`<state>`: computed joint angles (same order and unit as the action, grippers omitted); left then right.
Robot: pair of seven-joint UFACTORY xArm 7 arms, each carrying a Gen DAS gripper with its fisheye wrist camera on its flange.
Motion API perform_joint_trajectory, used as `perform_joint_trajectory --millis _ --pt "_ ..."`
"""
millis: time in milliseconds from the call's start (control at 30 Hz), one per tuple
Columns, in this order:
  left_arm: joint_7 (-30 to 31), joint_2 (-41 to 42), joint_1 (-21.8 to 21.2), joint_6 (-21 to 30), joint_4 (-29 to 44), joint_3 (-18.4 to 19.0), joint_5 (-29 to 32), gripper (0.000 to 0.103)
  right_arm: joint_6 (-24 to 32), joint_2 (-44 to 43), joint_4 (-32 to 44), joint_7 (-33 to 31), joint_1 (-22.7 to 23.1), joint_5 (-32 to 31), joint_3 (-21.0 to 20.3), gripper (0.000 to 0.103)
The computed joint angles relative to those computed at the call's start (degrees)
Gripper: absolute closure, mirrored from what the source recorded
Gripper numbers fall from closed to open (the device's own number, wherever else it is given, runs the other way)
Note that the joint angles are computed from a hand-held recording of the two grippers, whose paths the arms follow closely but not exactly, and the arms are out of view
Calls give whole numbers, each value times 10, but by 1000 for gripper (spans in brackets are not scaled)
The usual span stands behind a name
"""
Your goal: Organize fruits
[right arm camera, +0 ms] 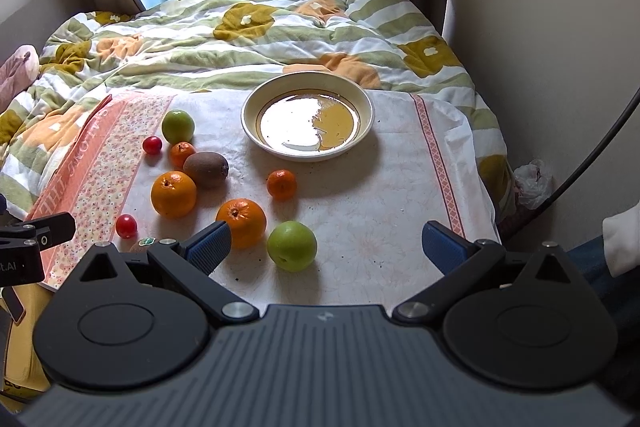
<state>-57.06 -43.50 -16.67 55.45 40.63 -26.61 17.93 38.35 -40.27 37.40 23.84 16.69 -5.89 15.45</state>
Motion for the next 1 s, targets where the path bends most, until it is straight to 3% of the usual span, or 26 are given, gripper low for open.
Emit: perform_joint_trajectory --millis 733,1000 --pt "45 17 -8 7 19 18 -3 0 5 -4 8 14 -2 -7 11 0" --pt "81 19 -17 -38 -5 29 -12 0 -11 -19 -9 57 -10 -22 31 0"
